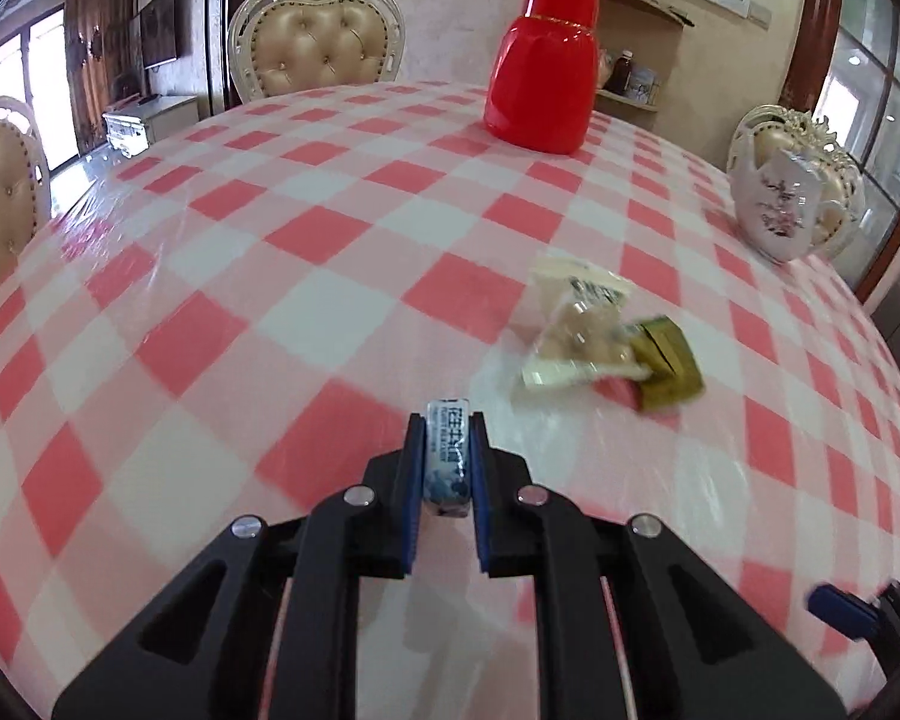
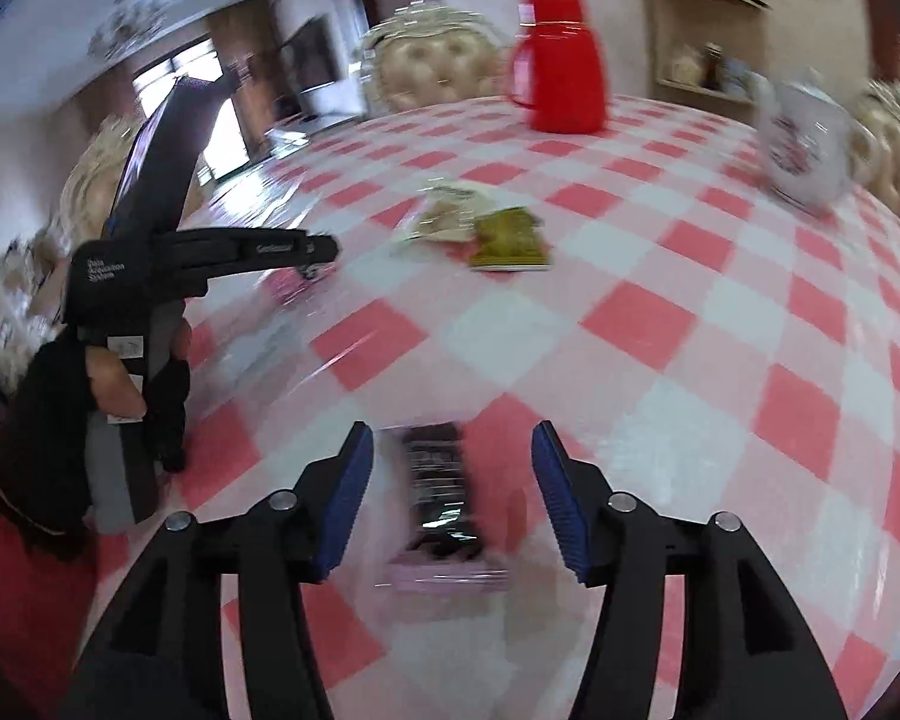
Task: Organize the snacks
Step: 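Carry the chocolate bar and blue-white candy over the clear box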
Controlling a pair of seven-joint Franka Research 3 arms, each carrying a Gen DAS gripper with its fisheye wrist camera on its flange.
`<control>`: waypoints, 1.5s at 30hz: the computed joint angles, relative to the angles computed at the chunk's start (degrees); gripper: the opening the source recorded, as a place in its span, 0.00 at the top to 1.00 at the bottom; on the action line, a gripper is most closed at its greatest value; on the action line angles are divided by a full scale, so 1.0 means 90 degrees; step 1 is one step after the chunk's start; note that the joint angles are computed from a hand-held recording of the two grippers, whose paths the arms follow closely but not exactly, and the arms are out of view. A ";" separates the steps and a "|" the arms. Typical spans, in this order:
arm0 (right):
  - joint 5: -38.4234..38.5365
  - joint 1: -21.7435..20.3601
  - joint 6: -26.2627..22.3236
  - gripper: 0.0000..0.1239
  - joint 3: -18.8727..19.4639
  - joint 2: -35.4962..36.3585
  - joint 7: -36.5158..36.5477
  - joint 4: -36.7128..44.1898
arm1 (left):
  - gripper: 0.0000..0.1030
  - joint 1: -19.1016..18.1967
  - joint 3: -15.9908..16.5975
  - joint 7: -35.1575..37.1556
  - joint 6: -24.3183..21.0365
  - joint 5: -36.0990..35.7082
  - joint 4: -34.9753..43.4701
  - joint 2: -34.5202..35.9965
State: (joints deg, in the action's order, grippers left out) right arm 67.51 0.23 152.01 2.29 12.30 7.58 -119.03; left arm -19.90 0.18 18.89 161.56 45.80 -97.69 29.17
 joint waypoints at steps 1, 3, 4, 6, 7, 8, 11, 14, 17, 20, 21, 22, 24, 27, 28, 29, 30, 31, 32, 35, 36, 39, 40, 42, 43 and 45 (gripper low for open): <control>-0.0021 0.0030 0.0060 0.51 0.0019 -0.0015 -0.0053 -0.0038 | 0.87 -0.0007 -0.0006 -0.0056 0.0080 0.0010 -0.0147 -0.0090; -0.0476 0.0195 0.0356 0.58 0.0007 0.0005 0.0187 -0.0118 | 0.87 -0.0002 -0.0057 -0.0165 0.0327 0.0019 -0.0551 -0.0321; -0.0703 0.0241 0.0437 0.66 -0.0009 0.0023 0.0376 -0.0142 | 0.87 -0.0005 -0.0061 -0.0207 0.0419 0.0034 -0.0649 -0.0373; -0.1218 0.0287 0.0526 0.84 -0.0073 0.0070 0.0972 -0.0180 | 0.87 -0.0033 -0.0062 -0.0320 0.0703 0.0101 -0.0945 -0.0536; -0.1212 0.0227 0.0493 0.84 -0.0044 0.0012 0.0985 -0.0237 | 0.87 -0.0106 -0.0008 -0.0411 0.0758 0.0200 -0.1018 -0.0584; -0.1187 0.0208 0.0586 0.85 -0.0014 -0.0043 0.0977 -0.0312 | 0.87 -0.0246 0.0107 -0.0599 0.0812 0.0419 -0.1115 -0.0659; -0.0736 0.0113 0.0774 0.85 0.0082 -0.0150 0.0843 -0.0421 | 0.87 -0.0391 0.0220 -0.1091 0.0954 0.0874 -0.1364 -0.0827; -0.0314 0.0041 0.0765 0.85 0.0061 -0.0261 0.0759 -0.0499 | 0.87 -0.0358 0.0205 -0.1474 0.1213 0.1135 -0.1647 -0.0978; 0.0181 -0.0002 0.0665 0.85 0.0001 -0.0471 0.0601 -0.0681 | 0.87 -0.0478 0.0332 -0.2092 0.1361 0.1658 -0.1868 -0.1156; 0.0539 0.0060 0.0660 0.85 -0.0087 -0.0678 0.0458 -0.0888 | 0.87 -0.0589 0.0373 -0.2821 0.1283 0.2394 -0.1985 -0.1336; 0.0631 0.0084 0.0645 0.85 -0.0118 -0.0752 0.0412 -0.0964 | 0.87 -0.0610 0.0356 -0.3047 0.1244 0.2625 -0.2029 -0.1401; 0.0738 0.0112 0.0653 0.85 -0.0146 -0.0834 0.0340 -0.1051 | 0.87 -0.0611 0.0311 -0.3218 0.1204 0.2806 -0.2076 -0.1464; 0.0940 0.0175 0.0674 0.85 -0.0202 -0.0986 0.0205 -0.1211 | 0.87 -0.0589 0.0199 -0.3498 0.1102 0.3122 -0.2154 -0.1576; 0.1197 0.0250 0.0613 0.85 -0.0297 -0.1239 0.0065 -0.1476 | 0.87 -0.0577 -0.0013 -0.3928 0.0869 0.3620 -0.2326 -0.1798; 0.1279 0.0282 0.0600 0.85 -0.0325 -0.1335 0.0013 -0.1576 | 0.87 -0.0548 -0.0084 -0.4068 0.0833 0.3771 -0.2370 -0.1851; 0.1352 0.0315 0.0602 0.85 -0.0352 -0.1415 -0.0040 -0.1663 | 0.87 -0.0539 -0.0154 -0.4296 0.0771 0.3994 -0.2454 -0.1936; 0.1414 0.0351 0.0609 0.85 -0.0374 -0.1509 -0.0086 -0.1767 | 0.87 -0.0500 -0.0237 -0.4399 0.0725 0.4089 -0.2521 -0.1992; 0.1473 0.0387 0.0617 0.85 -0.0396 -0.1596 -0.0132 -0.1862 | 0.87 -0.0455 -0.0323 -0.4508 0.0703 0.4169 -0.2591 -0.2043; 0.1536 0.0425 0.0633 0.85 -0.0414 -0.1693 -0.0180 -0.1967 | 0.87 -0.0402 -0.0395 -0.4729 0.0732 0.4326 -0.2664 -0.2106; 0.1748 0.0496 0.0589 0.85 -0.0510 -0.1994 -0.0281 -0.2295 | 0.86 -0.0284 -0.0644 -0.5239 0.0567 0.4771 -0.2887 -0.2353; 0.1766 0.0503 0.0551 0.85 -0.0550 -0.2068 -0.0261 -0.2378 | 0.86 -0.0244 -0.0744 -0.5255 0.0504 0.4807 -0.2964 -0.2425; 0.1956 0.0533 0.0461 0.85 -0.0643 -0.2402 -0.0305 -0.2720 | 0.86 -0.0101 -0.1041 -0.5273 0.0382 0.4827 -0.3177 -0.2608; 0.2036 0.0554 0.0461 0.85 -0.0658 -0.2551 -0.0371 -0.2861 | 0.86 -0.0064 -0.1153 -0.5233 0.0333 0.4805 -0.3268 -0.2685; 0.2089 0.0595 0.0462 0.85 -0.0682 -0.2735 -0.0423 -0.3041 | 0.87 -0.0003 -0.1344 -0.5182 0.0237 0.4777 -0.3427 -0.2822; 0.2090 0.0612 0.0459 0.85 -0.0693 -0.2802 -0.0424 -0.3110 | 0.86 0.0019 -0.1412 -0.5150 0.0200 0.4751 -0.3485 -0.2868; 0.2037 0.0647 0.0424 0.85 -0.0709 -0.2952 -0.0365 -0.3274 | 0.86 0.0030 -0.1536 -0.5064 0.0146 0.4668 -0.3647 -0.3003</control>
